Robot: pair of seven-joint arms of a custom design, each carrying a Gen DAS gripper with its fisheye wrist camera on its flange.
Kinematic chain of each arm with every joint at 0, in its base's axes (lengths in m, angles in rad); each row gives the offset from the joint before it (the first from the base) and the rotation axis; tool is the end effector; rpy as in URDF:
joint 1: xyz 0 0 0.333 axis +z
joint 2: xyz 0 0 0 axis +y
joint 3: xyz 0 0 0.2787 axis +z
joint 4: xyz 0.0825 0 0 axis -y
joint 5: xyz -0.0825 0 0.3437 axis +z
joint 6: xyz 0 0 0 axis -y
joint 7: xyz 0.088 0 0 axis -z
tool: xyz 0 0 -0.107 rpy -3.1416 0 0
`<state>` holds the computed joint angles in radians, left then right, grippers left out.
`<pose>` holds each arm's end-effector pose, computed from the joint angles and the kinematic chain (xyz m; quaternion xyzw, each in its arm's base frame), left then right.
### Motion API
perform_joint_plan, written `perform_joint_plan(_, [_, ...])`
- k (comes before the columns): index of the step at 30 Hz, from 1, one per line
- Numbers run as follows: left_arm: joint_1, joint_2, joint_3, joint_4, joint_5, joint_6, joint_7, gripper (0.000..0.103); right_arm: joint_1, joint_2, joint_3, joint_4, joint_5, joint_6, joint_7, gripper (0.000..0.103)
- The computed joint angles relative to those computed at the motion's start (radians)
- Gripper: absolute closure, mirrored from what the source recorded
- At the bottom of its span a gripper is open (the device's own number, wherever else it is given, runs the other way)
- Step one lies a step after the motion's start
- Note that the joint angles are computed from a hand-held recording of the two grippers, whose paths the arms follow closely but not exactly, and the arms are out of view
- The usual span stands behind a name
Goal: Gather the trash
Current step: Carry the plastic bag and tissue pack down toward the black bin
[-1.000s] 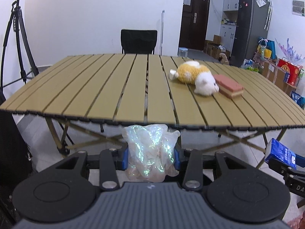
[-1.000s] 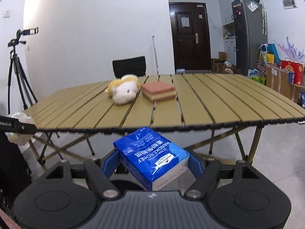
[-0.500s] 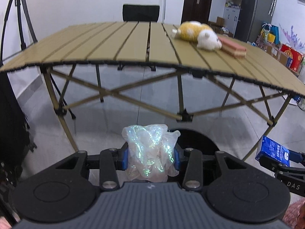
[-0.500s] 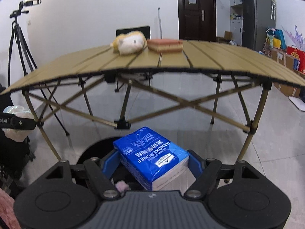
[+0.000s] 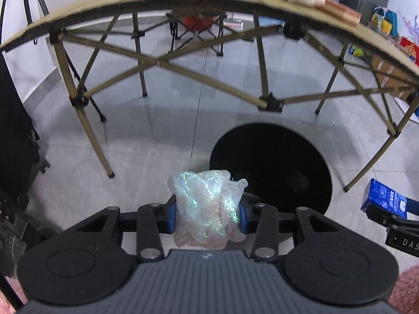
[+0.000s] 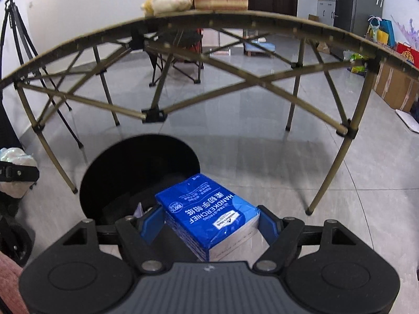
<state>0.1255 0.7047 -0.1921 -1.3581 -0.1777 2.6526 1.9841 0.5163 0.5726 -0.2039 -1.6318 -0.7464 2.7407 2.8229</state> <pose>0.7175 -0.0063 0.3676 -0.5768 0.7541 -0.2621 0.1728 0.6219 0.2515 0.3335 -0.5693 0.7377 -0.2734 0.2384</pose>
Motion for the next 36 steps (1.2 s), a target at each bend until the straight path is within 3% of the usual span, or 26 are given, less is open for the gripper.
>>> perform_joint_plan(10, [-0.033, 0.062, 0.045, 0.095, 0.059, -0.097, -0.075, 0.061, -0.016, 0.036, 0.016, 0.021, 0.056, -0.014, -0.054, 0.028])
perform_joint_plan(20, [-0.069, 0.136, 0.052, 0.222, 0.117, -0.179, -0.115, 0.061, -0.037, 0.077, 0.021, 0.048, 0.145, -0.030, -0.108, 0.028])
perform_joint_plan(32, [-0.129, 0.234, 0.048, 0.395, 0.146, -0.274, -0.144, 0.061, -0.047, 0.088, -0.006, 0.038, 0.181, -0.041, -0.089, 0.028])
perform_joint_plan(36, [-0.158, 0.303, 0.048, 0.517, 0.156, -0.334, -0.161, 0.061, -0.039, 0.078, -0.027, 0.013, 0.164, -0.040, -0.053, 0.028])
